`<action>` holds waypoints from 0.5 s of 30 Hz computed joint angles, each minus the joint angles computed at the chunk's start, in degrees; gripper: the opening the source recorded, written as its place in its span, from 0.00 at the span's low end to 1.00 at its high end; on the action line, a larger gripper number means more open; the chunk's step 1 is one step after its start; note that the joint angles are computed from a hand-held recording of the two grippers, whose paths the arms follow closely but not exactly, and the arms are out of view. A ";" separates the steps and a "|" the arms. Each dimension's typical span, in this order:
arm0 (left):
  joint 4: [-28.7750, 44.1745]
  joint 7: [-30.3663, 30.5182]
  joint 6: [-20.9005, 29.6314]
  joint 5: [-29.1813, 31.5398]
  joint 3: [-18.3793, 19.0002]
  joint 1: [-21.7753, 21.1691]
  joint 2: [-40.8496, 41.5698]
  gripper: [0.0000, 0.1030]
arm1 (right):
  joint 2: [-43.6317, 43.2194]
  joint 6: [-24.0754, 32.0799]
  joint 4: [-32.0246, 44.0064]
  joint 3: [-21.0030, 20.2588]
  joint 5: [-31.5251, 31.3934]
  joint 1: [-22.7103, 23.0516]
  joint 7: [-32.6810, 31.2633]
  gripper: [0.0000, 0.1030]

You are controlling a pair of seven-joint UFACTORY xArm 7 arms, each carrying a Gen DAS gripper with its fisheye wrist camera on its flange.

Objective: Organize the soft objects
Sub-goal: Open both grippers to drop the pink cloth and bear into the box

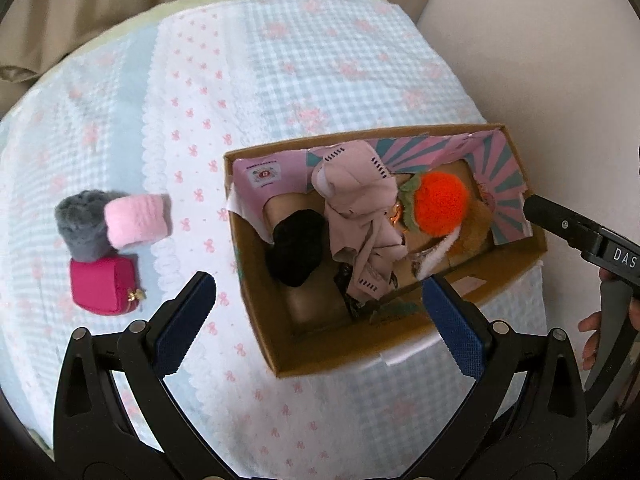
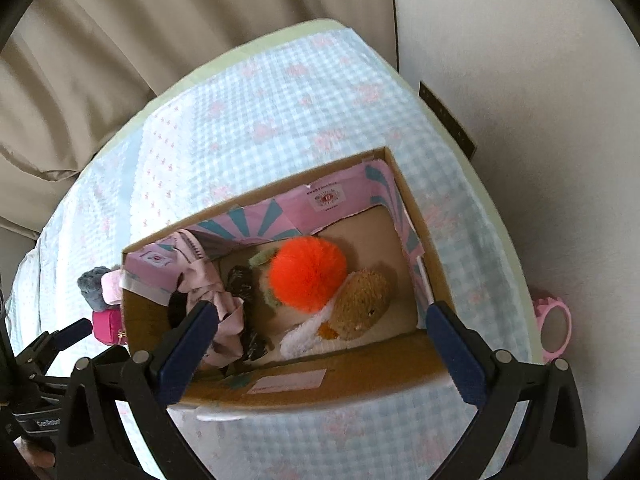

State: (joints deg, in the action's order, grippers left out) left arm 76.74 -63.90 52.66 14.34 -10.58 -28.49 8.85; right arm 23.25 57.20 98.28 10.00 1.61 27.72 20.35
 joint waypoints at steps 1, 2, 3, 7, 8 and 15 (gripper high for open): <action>-0.06 -0.64 0.40 0.57 -0.10 -0.33 -0.67 1.00 | -0.94 -0.23 -0.55 -0.06 -0.31 0.17 0.27 1.00; 0.08 -1.31 1.05 1.30 -0.26 -0.67 -1.30 1.00 | -1.89 -0.51 -1.24 -0.07 -0.59 0.30 0.52 1.00; 0.38 -1.69 1.51 1.84 -0.38 -0.82 -1.52 1.00 | -3.25 -0.74 -2.00 -0.08 -1.06 0.47 0.79 1.00; 1.13 -4.32 4.21 5.24 -1.28 -1.85 -4.25 1.00 | -7.07 -0.91 -3.52 0.27 -2.55 0.97 1.65 1.00; 0.99 -4.73 4.67 5.84 -1.50 -1.87 -4.97 1.00 | -7.83 -0.42 -3.50 0.43 -2.83 1.12 1.99 1.00; -0.10 -11.06 11.31 11.13 -5.08 -2.40 -13.05 1.00 | -12.22 3.48 -0.08 1.88 -5.21 2.60 2.15 1.00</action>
